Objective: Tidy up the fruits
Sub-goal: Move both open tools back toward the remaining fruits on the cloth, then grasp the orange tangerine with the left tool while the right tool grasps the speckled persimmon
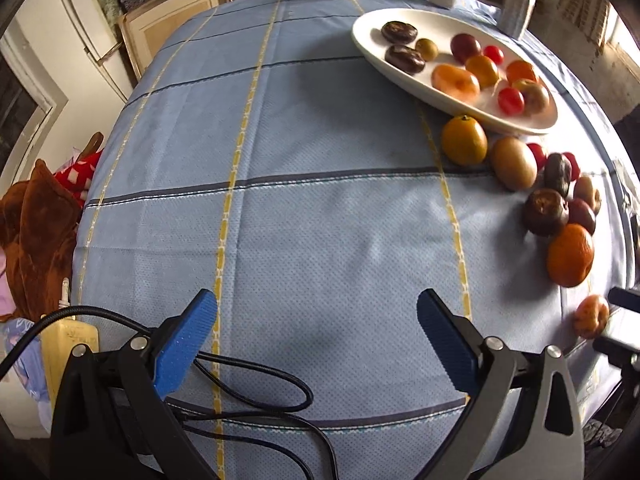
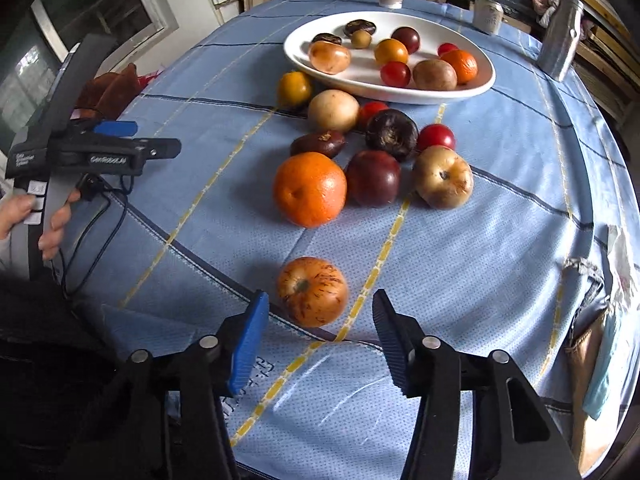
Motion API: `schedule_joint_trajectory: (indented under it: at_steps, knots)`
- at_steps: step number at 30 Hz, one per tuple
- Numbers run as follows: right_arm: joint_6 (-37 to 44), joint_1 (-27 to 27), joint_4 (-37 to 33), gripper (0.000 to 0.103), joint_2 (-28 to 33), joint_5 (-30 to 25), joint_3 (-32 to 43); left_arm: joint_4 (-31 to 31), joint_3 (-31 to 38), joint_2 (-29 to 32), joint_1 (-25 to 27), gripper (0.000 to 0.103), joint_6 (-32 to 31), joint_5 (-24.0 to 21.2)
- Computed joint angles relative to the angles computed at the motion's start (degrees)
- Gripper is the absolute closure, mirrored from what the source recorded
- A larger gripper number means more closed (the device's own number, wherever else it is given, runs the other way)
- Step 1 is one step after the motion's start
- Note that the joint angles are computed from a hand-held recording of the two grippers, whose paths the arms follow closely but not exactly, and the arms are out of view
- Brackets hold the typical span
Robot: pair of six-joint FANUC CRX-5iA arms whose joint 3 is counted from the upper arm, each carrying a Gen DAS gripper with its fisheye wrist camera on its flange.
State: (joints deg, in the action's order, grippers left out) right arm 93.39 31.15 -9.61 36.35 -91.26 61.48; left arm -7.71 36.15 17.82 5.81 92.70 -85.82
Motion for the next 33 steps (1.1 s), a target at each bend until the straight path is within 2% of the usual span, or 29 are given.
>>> schedule_joint_trajectory:
  at_steps: [15, 21, 22, 28, 33]
  knots:
    - [0.6, 0.1, -1.2, 0.053, 3.4, -2.2, 4.7, -0.4, 0.6, 0.0, 0.2, 0.005, -0.6, -0.9]
    - [0.4, -0.1, -1.9, 0.060, 4.0, -3.3, 5.7, -0.2, 1.0, 0.6, 0.5, 0.005, -0.3, -1.4]
    - [0.6, -0.1, -2.2, 0.065, 4.0, -3.3, 5.7, -0.1, 1.2, 0.8, 0.5, 0.005, -0.4, -1.4]
    - [0.8, -0.3, -0.4, 0.065, 2.3, -0.9, 3.4, 1.8, 3.5, 3.2, 0.1, 0.005, -1.0, -1.2]
    - [-1.7, -1.5, 2.1, 0.065, 0.7, 1.0, 1.3, 5.5, 8.1, 7.2, -0.5, 0.005, -1.5, -0.2]
